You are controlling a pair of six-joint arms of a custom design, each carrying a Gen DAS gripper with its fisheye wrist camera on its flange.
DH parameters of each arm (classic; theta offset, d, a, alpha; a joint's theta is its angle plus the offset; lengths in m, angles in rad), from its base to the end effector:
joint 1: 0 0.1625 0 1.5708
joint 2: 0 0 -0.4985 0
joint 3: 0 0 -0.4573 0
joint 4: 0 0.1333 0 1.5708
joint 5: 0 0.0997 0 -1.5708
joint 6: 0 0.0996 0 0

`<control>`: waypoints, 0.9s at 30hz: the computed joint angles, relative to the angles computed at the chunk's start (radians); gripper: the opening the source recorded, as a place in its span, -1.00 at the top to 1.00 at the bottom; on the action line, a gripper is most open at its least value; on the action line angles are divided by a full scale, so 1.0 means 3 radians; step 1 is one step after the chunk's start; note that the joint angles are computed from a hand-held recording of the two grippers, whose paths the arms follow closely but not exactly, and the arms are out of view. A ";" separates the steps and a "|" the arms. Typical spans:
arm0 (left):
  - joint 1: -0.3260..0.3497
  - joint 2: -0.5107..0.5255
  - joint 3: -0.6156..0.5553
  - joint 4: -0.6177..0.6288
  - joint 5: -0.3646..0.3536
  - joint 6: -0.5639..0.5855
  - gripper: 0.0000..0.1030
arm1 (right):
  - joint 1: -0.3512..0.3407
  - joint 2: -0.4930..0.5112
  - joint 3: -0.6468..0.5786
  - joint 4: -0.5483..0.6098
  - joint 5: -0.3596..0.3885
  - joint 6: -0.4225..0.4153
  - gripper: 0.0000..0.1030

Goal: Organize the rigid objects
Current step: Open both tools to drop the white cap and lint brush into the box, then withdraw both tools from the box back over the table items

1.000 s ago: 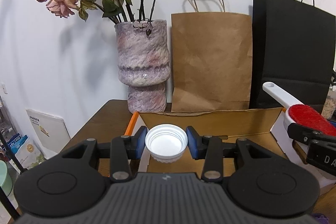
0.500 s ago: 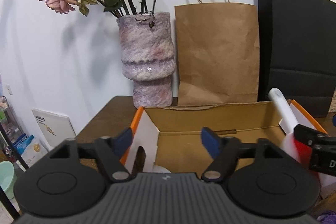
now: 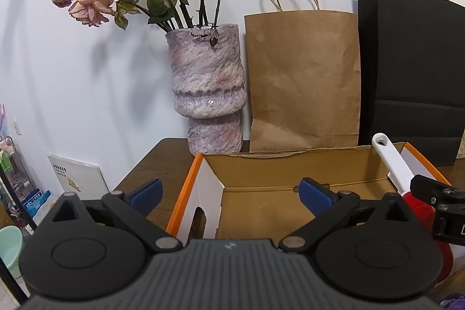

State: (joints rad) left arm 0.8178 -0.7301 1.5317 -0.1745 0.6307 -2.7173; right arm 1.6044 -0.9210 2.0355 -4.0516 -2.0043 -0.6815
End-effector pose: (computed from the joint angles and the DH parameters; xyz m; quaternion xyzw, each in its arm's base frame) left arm -0.3081 -0.6413 0.0512 0.2697 0.7748 -0.4658 0.3317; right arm 0.1120 -0.6084 0.2282 0.1379 -0.7570 0.5313 0.3544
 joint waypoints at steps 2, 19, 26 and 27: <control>-0.0003 -0.0008 0.0013 -0.0022 -0.0010 0.0002 -1.00 | 0.0005 -0.0004 0.0006 -0.0005 -0.0005 0.0002 -1.00; -0.0084 -0.0167 0.0216 -0.0047 0.0018 -0.0103 -1.00 | 0.0070 -0.0133 0.0213 -0.0201 -0.0023 -0.0001 -1.00; -0.0141 -0.0265 0.0355 -0.0032 0.0022 -0.0186 -1.00 | 0.0112 -0.0196 0.0351 -0.0320 -0.0056 -0.0002 -1.00; -0.0150 -0.0279 0.0376 -0.0033 0.0022 -0.0197 -1.00 | 0.0119 -0.0204 0.0374 -0.0339 -0.0062 -0.0006 -1.00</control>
